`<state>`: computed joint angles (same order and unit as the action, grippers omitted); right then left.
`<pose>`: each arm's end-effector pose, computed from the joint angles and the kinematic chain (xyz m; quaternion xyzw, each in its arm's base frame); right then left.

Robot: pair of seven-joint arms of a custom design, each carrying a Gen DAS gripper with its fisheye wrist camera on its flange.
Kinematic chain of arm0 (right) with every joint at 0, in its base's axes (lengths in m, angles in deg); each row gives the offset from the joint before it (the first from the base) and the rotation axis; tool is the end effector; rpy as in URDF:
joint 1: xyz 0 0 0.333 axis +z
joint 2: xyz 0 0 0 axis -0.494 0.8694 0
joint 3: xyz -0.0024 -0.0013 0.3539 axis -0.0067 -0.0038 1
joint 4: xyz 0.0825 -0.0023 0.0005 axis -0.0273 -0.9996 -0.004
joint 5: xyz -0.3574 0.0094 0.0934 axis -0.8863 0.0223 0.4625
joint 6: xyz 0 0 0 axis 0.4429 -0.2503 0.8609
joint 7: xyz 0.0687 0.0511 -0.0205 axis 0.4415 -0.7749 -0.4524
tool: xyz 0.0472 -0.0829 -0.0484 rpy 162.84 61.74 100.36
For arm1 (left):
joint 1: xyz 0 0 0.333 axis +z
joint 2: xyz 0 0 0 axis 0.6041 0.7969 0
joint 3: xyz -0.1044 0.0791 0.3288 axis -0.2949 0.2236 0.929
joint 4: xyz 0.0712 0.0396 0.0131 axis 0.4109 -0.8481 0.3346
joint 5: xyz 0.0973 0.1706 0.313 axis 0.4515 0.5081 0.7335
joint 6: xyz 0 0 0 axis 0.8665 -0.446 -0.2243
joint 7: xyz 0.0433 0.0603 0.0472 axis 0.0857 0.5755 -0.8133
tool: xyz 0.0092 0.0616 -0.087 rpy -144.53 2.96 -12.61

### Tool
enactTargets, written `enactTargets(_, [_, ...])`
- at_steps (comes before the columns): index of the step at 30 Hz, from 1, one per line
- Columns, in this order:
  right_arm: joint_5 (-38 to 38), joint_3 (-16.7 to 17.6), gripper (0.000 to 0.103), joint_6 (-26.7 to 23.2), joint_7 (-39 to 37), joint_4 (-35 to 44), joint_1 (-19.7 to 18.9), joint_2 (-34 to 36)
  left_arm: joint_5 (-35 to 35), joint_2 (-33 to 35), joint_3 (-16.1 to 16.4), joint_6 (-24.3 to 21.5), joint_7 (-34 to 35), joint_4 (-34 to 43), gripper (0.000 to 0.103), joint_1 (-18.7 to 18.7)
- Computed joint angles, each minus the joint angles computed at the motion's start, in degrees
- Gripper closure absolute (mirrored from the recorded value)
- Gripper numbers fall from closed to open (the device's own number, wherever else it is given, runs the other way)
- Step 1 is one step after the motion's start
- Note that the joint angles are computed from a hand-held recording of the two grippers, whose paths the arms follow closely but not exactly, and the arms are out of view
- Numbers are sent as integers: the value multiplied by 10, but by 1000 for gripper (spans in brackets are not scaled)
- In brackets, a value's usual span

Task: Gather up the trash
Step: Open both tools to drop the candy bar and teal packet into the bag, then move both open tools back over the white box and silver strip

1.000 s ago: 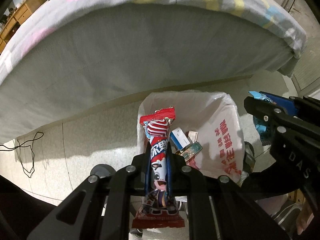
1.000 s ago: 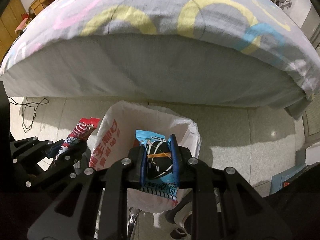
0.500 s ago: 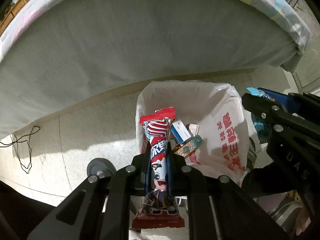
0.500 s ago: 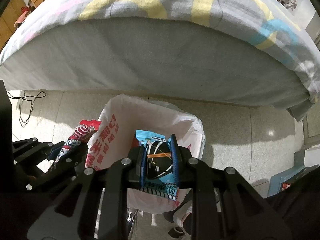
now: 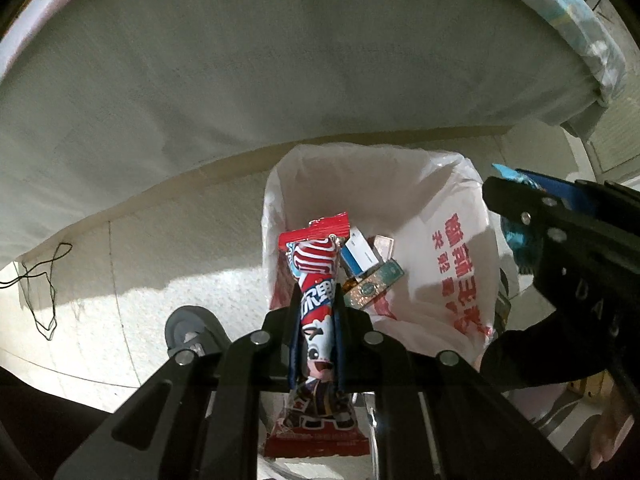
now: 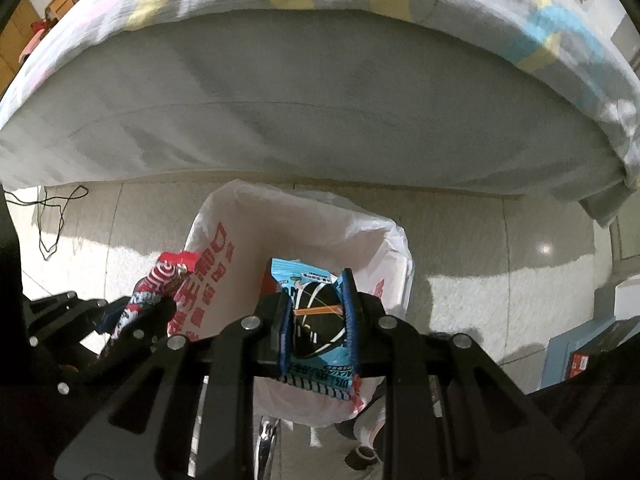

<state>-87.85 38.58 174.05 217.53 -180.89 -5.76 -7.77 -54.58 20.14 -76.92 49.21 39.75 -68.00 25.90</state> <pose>0.4349 0.2580 0.5588 -0.5302 0.8363 -0.0957 0.1019 0.4910 -0.2193 0.5194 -0.3987 0.9129 -0.0837 0.0241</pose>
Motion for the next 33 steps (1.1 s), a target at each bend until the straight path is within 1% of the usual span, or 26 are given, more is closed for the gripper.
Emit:
enactTargets(1, [4, -2, 79, 3, 1, -3, -1, -1, 0, 0, 0, -1, 0, -1, 86, 0])
enactTargets(2, [10, -3, 73, 9, 5, -8, -2, -3, 1, 2, 0, -1, 0, -1, 77, -1])
enactTargets(3, [16, -4, 70, 8, 9, -10, -3, -4, 4, 1, 0, 0, -2, -2, 70, -1])
enactTargets(4, [17, -5, 62, 6, 12, -11, -3, -4, 4, 2, 0, 0, -4, -2, 59, -1])
enactTargets(5, [13, -4, 49, 1, 18, -10, -4, -4, 0, 1, 0, 1, -4, -2, 52, 0])
enactTargets(6, [10, -3, 44, 0, 22, -10, -5, -5, -3, 1, 1, 3, -5, -2, 47, 0])
enactTargets(7, [11, -4, 41, 4, 26, -13, -6, -7, -5, 0, 1, 4, -9, -2, 40, 0])
enactTargets(12, [11, -5, 41, 8, 33, -17, -6, -12, -9, 3, 3, 2, -21, 1, 36, 3])
enactTargets(24, [19, -6, 39, 7, 40, -19, -5, -13, -8, 4, 4, 1, -30, 4, 36, 4])
enactTargets(27, [22, -7, 36, 8, 39, -21, -6, -15, -9, 3, 5, 2, -32, 5, 36, 5])
enactTargets(30, [29, -8, 34, 11, 37, -24, -5, -18, -12, 0, 6, 7, -31, 4, 36, 8])
enactTargets(33, [43, -10, 28, 23, 36, -33, -4, -23, -17, -6, 8, 13, -32, 4, 36, 11])
